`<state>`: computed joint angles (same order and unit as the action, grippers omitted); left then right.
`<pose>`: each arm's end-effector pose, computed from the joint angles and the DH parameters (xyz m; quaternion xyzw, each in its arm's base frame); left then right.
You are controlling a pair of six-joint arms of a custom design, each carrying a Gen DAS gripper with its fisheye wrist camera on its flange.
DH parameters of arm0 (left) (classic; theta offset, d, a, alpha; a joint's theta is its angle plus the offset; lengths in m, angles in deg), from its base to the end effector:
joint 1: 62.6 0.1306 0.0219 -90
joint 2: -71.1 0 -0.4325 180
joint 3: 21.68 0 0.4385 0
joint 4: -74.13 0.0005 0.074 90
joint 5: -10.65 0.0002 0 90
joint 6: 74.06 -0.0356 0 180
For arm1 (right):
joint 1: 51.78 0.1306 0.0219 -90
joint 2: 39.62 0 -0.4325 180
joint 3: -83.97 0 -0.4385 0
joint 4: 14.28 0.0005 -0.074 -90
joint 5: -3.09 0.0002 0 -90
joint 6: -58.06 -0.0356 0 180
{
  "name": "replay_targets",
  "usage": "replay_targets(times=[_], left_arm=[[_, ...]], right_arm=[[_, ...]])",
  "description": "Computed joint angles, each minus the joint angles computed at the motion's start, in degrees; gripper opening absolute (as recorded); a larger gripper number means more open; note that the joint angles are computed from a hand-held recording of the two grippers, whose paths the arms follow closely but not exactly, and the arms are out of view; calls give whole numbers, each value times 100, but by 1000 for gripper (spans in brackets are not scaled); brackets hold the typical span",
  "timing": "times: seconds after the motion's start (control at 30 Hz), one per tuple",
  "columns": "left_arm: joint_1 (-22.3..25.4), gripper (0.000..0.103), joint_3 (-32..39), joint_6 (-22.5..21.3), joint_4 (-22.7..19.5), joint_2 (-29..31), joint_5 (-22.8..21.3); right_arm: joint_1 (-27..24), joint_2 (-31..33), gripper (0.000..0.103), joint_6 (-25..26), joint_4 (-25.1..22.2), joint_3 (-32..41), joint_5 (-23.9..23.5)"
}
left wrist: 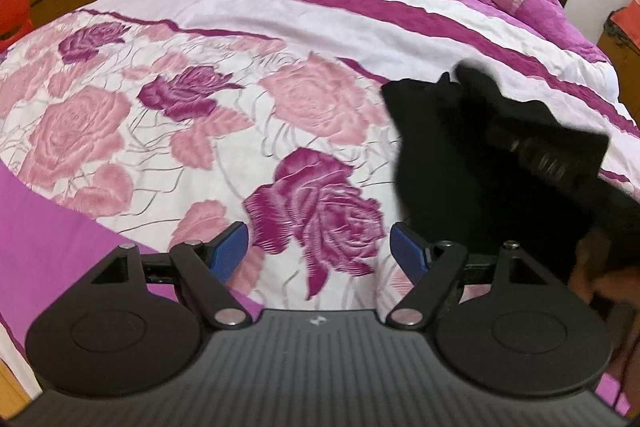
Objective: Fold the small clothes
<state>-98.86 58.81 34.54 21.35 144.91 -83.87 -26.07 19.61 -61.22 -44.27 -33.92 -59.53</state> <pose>0.3341 -0.2422 0.5179 0.1277 0.9181 -0.1396 0.3484 0.3069 0.1290 0.4759 0.1492 0.8247 0.0549 0.5428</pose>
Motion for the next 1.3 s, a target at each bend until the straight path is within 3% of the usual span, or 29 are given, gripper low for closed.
replay_targets(times=[0.2, 0.37, 0.43, 0.63, 0.8, 1.07, 1.17, 1.3], left_arm=[[141, 82, -97, 27, 171, -60, 99], [151, 82, -64, 64, 341, -95, 301], [129, 82, -25, 105, 390, -89, 387], [-35, 82, 152, 246, 560, 10, 700], [-291, 82, 422, 434, 639, 346, 951], [-662, 82, 701, 548, 765, 1015, 657], [-806, 82, 561, 672, 1103, 1087, 271], [-886, 80, 474, 720, 1394, 1148, 112]], right_arm=[[51, 23, 17, -49, -140, 4, -173], [79, -125, 47, -12, -304, 98, -658], [176, -302, 51, 30, -407, 86, -826], [308, -1021, 50, -52, -947, 80, -901], [269, -1631, 50, -200, -1155, -106, -392], [-72, -2118, 51, -853, -1924, -375, 333], [-294, -2365, 52, -1188, -1870, -613, 236], [-421, -2538, 52, -1369, -1876, -861, 149]])
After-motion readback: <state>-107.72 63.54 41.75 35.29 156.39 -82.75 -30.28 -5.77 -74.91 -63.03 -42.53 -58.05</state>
